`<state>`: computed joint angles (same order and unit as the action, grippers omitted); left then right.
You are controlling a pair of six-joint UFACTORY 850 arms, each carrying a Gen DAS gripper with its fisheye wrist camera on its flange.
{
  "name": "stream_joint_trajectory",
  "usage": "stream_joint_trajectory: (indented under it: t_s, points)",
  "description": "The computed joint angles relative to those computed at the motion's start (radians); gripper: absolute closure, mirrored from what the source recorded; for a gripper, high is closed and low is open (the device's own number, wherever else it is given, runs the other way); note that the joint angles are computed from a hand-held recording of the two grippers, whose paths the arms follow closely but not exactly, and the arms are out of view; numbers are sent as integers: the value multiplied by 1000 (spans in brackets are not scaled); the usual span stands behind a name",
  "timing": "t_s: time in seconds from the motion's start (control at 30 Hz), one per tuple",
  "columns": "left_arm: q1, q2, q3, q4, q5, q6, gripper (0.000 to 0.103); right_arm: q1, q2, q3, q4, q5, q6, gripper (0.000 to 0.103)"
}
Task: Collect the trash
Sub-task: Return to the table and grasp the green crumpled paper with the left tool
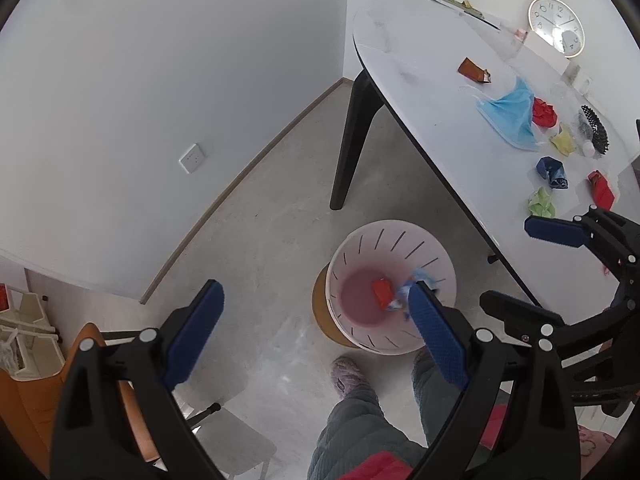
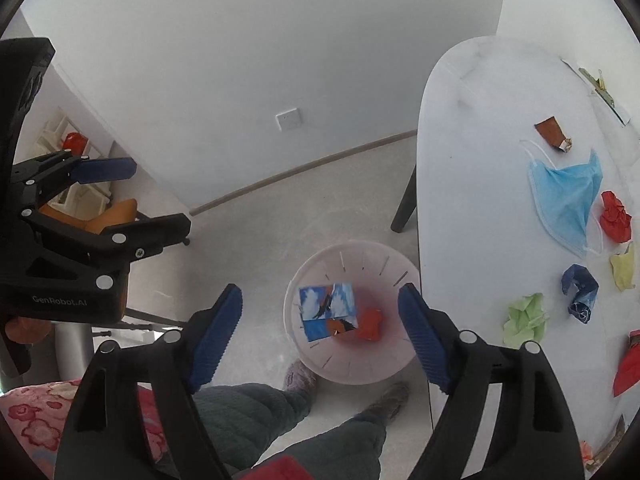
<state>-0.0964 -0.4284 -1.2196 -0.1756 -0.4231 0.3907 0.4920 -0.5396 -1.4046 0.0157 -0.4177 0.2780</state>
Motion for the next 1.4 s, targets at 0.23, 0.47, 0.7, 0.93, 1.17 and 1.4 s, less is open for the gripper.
stream_joint_trajectory:
  t_s: [0.23, 0.47, 0.7, 0.93, 1.17, 1.4]
  points:
    - [-42, 4, -26, -209, -36, 272, 14, -40, 165, 152, -342, -3, 447, 7]
    - [-154, 4, -40, -395, -74, 481, 12, -136, 356, 346, -555, -71, 745, 5]
    - [-266, -61, -80, -392, -63, 434, 12, -255, 495, 503, -585, -80, 791, 5]
    - [-325, -146, -149, -320, -52, 295, 12, -355, 554, 577, -525, -52, 706, 5]
    - [-374, -219, -213, -162, -28, 118, 17, -437, 567, 595, -462, -28, 602, 5]
    - [-390, -276, -272, -64, -38, -13, 27, -498, 552, 588, -393, 0, 496, 5]
